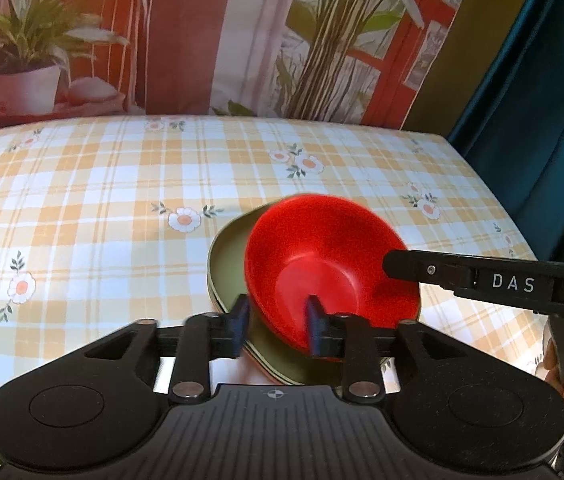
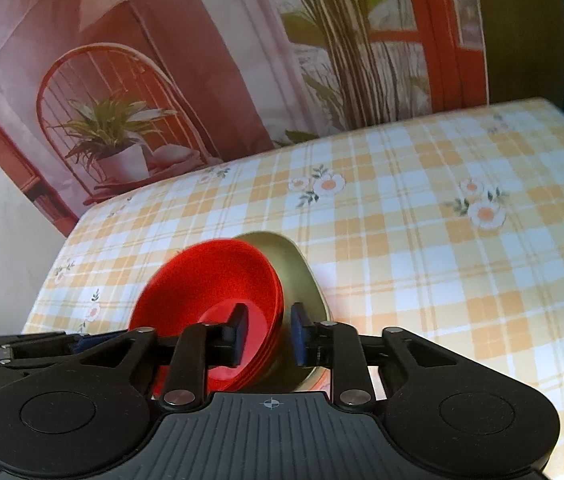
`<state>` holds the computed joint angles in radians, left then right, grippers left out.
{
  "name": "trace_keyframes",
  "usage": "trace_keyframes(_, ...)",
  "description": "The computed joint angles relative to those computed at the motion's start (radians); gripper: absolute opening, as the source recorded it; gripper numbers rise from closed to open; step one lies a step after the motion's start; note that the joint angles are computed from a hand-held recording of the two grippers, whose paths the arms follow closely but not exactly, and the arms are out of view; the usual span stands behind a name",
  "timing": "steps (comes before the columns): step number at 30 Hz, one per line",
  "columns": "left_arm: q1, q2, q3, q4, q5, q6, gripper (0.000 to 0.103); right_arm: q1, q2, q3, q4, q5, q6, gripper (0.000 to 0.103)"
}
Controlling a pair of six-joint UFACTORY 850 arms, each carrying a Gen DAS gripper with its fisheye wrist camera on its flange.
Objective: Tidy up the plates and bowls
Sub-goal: 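Lower the red bowls onto the green plates and open both grippers, then raise both open grippers up and away from the stack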
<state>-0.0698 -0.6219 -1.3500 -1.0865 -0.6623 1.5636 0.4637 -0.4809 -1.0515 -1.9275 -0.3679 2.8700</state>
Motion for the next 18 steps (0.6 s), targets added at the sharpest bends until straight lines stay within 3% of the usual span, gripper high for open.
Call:
trace_keyframes(5,0.013,0.039,0.031,-0.079,0.003,0.086,0.042,0.014,0.018,-0.004,0.094,-0.030,-0.117,0.033)
trace_keyframes(11,0.037,0.097,0.080,-0.201,0.022,0.221,0.062,0.047,0.051,-0.001,0.211,-0.096,-0.268,0.058)
trace_keyframes(14,0.056,0.135,0.112,-0.290,0.030,0.310,0.078,0.070,0.076,0.008,0.235,-0.138,-0.314,0.071)
trace_keyframes(16,0.072,0.161,0.134,-0.345,0.019,0.369,0.093,0.085,0.096,0.019,0.238,-0.169,-0.327,0.086)
trace_keyframes(18,0.082,0.194,0.162,-0.398,0.022,0.426,0.097,0.102,0.117,0.029,0.232,-0.201,-0.329,0.096)
